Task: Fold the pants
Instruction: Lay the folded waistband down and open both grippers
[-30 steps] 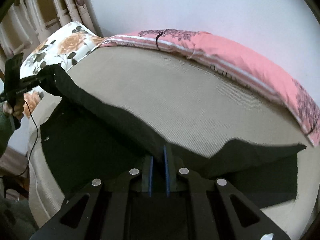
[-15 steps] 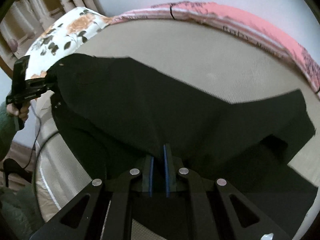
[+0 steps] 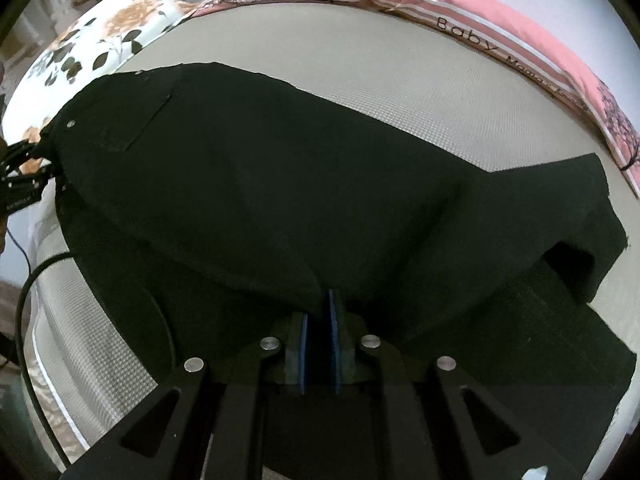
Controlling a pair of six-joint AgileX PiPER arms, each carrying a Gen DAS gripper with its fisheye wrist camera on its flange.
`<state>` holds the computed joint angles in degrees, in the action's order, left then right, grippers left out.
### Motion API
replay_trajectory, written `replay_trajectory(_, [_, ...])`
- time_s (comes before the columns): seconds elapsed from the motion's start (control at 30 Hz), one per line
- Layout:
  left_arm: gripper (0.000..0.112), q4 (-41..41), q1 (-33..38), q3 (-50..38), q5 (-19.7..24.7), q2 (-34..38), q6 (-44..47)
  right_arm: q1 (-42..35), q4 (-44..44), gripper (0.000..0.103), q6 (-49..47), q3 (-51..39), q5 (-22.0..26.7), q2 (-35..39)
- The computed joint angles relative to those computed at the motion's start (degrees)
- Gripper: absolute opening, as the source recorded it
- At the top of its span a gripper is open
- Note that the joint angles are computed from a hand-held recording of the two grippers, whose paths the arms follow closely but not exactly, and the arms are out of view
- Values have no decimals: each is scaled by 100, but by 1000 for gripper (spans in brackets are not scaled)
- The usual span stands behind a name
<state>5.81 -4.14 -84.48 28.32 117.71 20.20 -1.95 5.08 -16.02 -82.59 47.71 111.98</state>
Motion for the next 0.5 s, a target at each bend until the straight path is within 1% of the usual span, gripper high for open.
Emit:
replay_trajectory(0.03, [52, 303, -68, 47, -59, -7, -259, -2, -10, 10, 71, 3, -21, -4])
replay_trajectory(0.07, [52, 772, -167, 144, -122, -36, -660, 3, -15, 11, 138, 62, -53, -43])
replay_trajectory(0.13, [54, 1390, -312, 186, -134, -34, -1179, 3, -24, 11, 226, 41, -47, -44])
replay_trajectory(0.2, [54, 1737, -392, 216, -134, -40, -1456, 1, -5, 13, 304, 72, -57, -102])
replay_trajectory(0.27, [54, 2076, -467, 273, -73, -94, -1787, -18, 44, 16, 352, 208, -191, -264])
replay_trajectory(0.37, [56, 2404, -555, 388, 9, -200, -2102, -35, 114, 28, 311, 358, -190, -491])
replay_trajectory(0.43, [59, 2659, -579, 545, -1, -304, -2311, -62, 207, 46, 214, 522, -242, -675])
replay_trajectory(0.47, [60, 2687, -574, 637, -32, -377, -2330, -76, 238, 49, 187, 631, -302, -788])
replay_trajectory(0.5, [60, 2685, -562, 727, -47, -462, -2336, -87, 238, 49, 190, 719, -361, -883])
